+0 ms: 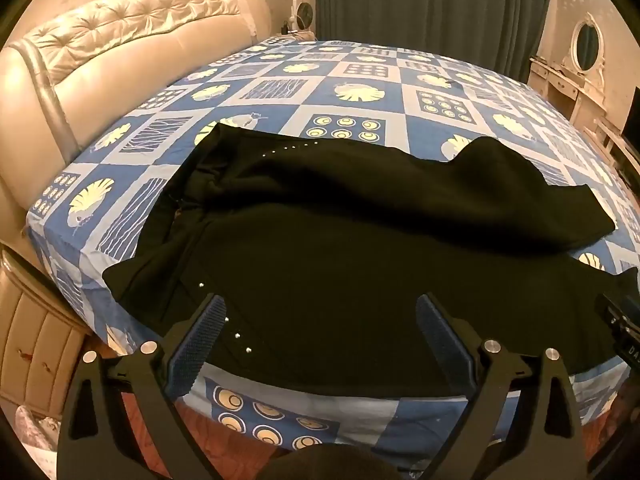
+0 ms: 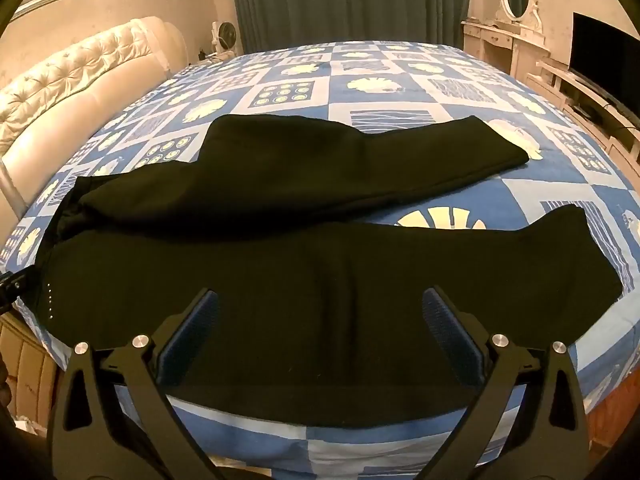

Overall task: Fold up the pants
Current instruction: 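Move both grippers toward the waistband of the black pants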

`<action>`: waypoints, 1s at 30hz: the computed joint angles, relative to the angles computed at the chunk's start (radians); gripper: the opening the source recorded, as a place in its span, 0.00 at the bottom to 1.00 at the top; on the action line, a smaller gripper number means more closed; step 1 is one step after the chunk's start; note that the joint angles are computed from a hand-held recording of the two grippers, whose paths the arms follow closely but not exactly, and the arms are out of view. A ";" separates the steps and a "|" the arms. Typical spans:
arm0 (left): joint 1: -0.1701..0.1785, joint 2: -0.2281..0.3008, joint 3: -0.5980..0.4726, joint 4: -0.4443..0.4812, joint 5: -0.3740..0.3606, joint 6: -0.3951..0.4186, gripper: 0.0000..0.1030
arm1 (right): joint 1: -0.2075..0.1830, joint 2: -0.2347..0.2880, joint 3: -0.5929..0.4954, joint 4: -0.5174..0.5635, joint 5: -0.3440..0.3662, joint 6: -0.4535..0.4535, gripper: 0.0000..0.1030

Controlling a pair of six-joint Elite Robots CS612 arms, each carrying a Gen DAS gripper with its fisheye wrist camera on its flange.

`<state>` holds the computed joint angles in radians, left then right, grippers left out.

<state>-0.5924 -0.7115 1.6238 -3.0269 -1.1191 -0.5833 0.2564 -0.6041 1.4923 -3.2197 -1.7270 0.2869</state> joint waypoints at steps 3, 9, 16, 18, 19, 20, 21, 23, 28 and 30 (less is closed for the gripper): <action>0.000 0.000 0.001 -0.003 -0.003 0.000 0.92 | 0.000 0.001 0.000 -0.001 0.000 -0.002 0.98; -0.001 0.001 0.001 -0.003 -0.003 0.001 0.92 | 0.001 0.002 -0.001 0.002 0.000 -0.003 0.98; -0.002 0.004 -0.002 -0.001 -0.002 0.002 0.92 | 0.003 0.004 -0.004 0.011 0.010 -0.003 0.98; -0.006 0.002 -0.002 -0.004 -0.005 -0.003 0.92 | 0.001 0.001 -0.005 0.013 0.020 -0.006 0.98; -0.006 0.002 -0.001 -0.006 -0.014 0.002 0.92 | 0.001 0.001 -0.004 0.009 0.024 -0.008 0.98; 0.001 0.002 -0.005 -0.009 -0.024 0.012 0.92 | 0.000 0.000 -0.002 0.003 0.031 -0.015 0.98; 0.006 0.000 -0.005 -0.014 -0.039 0.024 0.92 | 0.000 -0.002 -0.002 0.001 0.037 -0.024 0.98; 0.018 -0.004 -0.002 -0.040 -0.087 0.059 0.92 | 0.000 -0.005 -0.002 0.001 0.041 -0.046 0.98; 0.079 -0.006 -0.023 -0.059 -0.212 0.178 0.92 | 0.003 -0.009 -0.004 -0.014 0.049 -0.101 0.98; 0.111 -0.004 -0.036 -0.026 -0.231 0.176 0.92 | 0.001 -0.009 -0.010 -0.008 0.059 -0.118 0.98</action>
<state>-0.4816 -0.7155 1.5883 -3.0530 -1.3497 -0.4072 0.2578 -0.6128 1.4822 -3.2279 -1.6682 0.1686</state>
